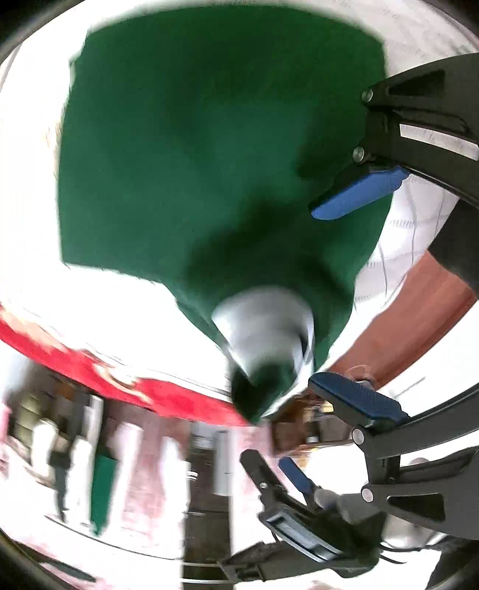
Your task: Fold large clothes
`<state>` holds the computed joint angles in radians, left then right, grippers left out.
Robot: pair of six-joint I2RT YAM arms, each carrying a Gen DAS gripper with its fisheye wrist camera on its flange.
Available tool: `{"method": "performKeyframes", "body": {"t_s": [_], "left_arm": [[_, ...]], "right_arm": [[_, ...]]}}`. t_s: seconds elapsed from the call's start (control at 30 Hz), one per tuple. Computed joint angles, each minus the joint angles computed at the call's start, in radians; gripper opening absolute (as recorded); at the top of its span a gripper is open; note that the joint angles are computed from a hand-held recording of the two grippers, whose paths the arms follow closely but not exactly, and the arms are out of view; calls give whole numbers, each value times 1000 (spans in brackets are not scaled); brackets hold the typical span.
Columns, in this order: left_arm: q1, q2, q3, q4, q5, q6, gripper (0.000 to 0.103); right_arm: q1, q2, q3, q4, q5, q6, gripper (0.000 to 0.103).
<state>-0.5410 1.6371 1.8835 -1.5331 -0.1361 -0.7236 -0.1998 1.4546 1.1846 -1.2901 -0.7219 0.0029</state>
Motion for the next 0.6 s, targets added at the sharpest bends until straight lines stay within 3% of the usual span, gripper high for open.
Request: {"method": "performKeyframes", "body": {"t_s": [0.1, 0.2, 0.27, 0.33, 0.37, 0.47, 0.53, 0.6], "left_arm": [[-25, 170, 103, 95, 111, 98, 103], [-59, 336, 200, 157, 171, 172, 103], [-93, 435, 273, 151, 132, 212, 103], [-135, 550, 352, 135, 61, 270, 103], [-155, 620, 394, 120, 0, 290, 103], [-151, 707, 404, 144, -15, 290, 103], [-131, 722, 377, 182, 13, 276, 103], [-113, 713, 342, 206, 45, 255, 103]], "right_arm": [[-224, 67, 91, -107, 81, -141, 86], [-334, 149, 79, 0, 159, -117, 86], [-319, 212, 109, 100, 163, -18, 85], [-307, 270, 159, 146, 165, 26, 58], [-310, 302, 179, 149, 172, 16, 53], [-275, 393, 195, 246, 220, 59, 53], [-240, 500, 301, 274, 288, 87, 53], [-304, 628, 452, 142, 311, -2, 53]]}}
